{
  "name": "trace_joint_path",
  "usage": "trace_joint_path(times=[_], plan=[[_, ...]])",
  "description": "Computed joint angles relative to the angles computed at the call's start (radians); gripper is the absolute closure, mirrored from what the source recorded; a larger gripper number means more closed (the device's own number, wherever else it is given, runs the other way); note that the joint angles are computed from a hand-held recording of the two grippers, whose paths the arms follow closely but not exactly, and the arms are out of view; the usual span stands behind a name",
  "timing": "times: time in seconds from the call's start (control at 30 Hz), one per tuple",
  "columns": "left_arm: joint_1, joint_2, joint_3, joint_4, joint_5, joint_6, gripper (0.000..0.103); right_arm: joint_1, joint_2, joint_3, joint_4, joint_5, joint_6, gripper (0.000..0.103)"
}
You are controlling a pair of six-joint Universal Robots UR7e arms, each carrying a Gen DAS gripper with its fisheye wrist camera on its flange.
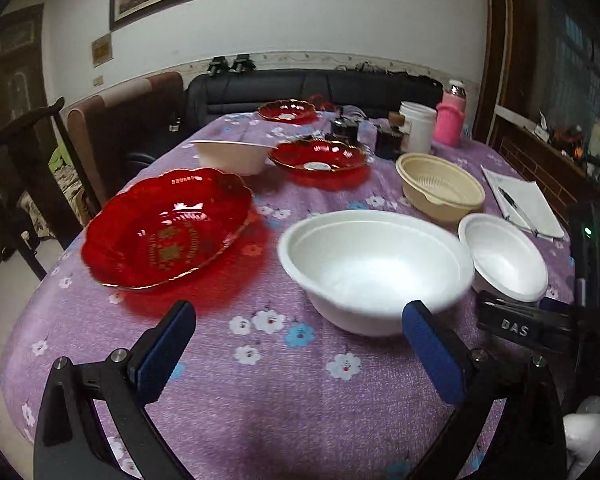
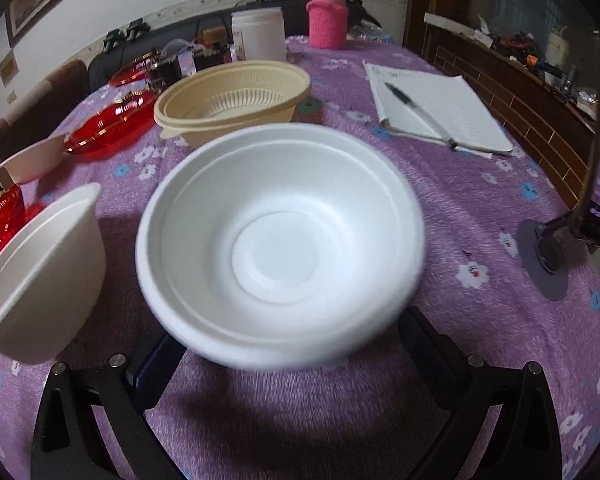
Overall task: Organize plates and bowls
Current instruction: 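Move both grippers toward the large red scalloped plate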
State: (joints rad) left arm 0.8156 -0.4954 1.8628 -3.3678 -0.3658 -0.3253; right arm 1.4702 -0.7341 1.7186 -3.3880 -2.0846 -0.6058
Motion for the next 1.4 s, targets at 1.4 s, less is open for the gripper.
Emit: trace_joint_path(times=[1.4], plan=[[0.176,-0.488,0.395,-0.036,-0.145,-0.316,0.000,0.168,-0.055,0.033,0.255,0.349,0.016,0.000]])
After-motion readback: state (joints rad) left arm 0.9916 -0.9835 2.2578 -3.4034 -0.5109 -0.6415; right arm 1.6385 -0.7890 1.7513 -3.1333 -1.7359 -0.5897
